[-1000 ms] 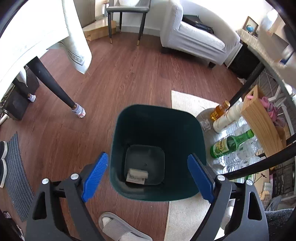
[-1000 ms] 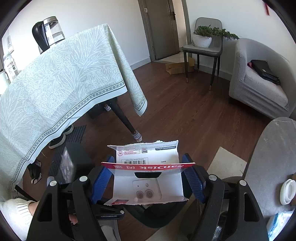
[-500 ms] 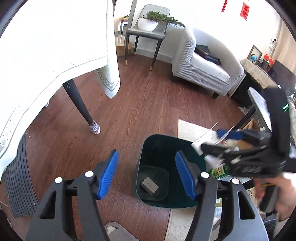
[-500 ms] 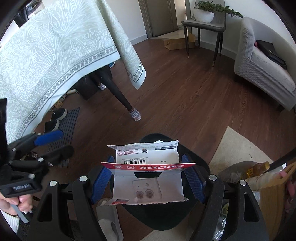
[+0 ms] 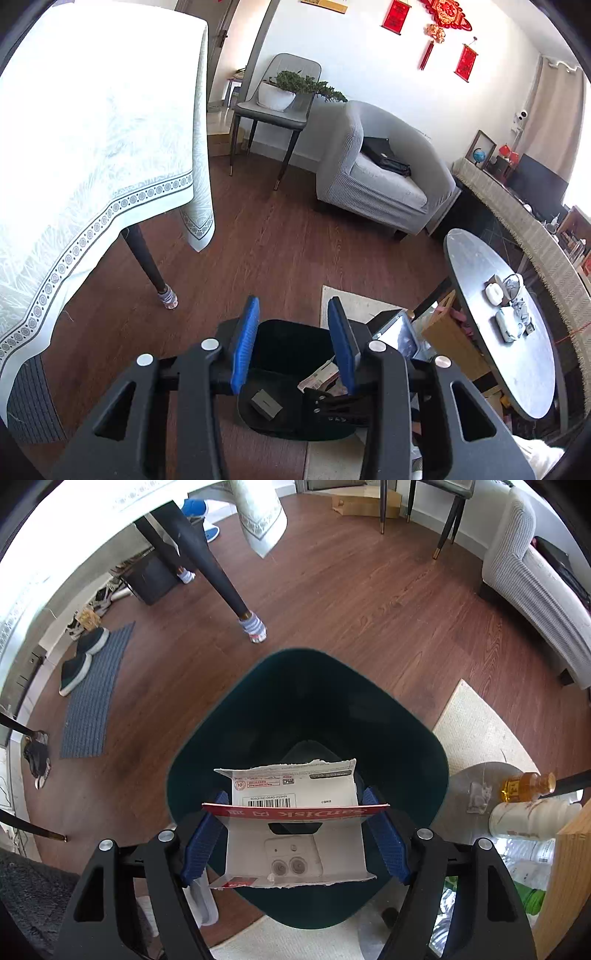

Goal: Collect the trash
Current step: 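Lower the right tool over the bin and release the SanDisk box, then reach the right tool to the table and grasp the crumpled white paper ball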

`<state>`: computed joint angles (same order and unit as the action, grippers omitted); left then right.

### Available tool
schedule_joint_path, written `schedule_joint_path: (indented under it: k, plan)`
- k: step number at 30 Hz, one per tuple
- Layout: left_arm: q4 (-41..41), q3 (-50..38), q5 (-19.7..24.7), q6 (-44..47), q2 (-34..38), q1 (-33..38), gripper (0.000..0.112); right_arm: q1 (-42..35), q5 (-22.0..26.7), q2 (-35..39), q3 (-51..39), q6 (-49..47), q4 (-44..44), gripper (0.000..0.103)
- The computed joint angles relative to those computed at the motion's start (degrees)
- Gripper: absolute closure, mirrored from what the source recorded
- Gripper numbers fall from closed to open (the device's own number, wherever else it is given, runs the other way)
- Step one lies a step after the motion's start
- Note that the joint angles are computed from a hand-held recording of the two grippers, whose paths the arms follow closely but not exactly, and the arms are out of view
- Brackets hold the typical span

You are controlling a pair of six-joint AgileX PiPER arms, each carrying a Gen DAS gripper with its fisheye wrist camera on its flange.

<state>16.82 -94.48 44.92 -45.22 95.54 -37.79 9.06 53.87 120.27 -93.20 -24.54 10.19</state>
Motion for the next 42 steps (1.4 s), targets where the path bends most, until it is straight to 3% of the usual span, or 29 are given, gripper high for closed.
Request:
schedule_joint_path:
  k: [6, 11, 20, 23, 31, 35, 42]
  plan:
    - [2.1, -4.2, 1.3, -2.6, 0.9, -1.7, 0.077, 2.8, -4.1, 1.9, 3.0, 3.7, -9.7, 0.018]
    - [4.9, -7.9, 3.2, -4.0, 1.5, -3.5, 0.076, 2.3, -4.6, -0.6, 5.7, 0.9, -8.4, 0.018]
    - [14.0, -11.5, 5.5, -9.2, 1.5, -7.7, 0.070, -1.6, -2.7, -13.8, 8.2, -11.1, 6.5, 0.018]
    - [16.7, -12.5, 5.8, -10.8, 1.7, -8.8, 0.063, -3.6, -1.6, -18.3, 8.6, -15.3, 10.7, 0.027]
    - [22.3, -15.8, 6.3, -14.5, 3.1, -12.4, 0.054, -10.5, 1.6, -26.1, 6.8, -21.7, 17.8, 0.039]
    - [21.9, -20.8, 7.6, -13.9, 6.6, -14.2, 0.049, -15.5, 3.8, -28.7, 5.1, -24.3, 21.1, 0.040]
    - [17.7, -36.8, 13.0, -7.8, 18.4, -17.4, 0.041, -29.3, 7.9, -29.8, 1.1, -30.2, 25.6, 0.040]
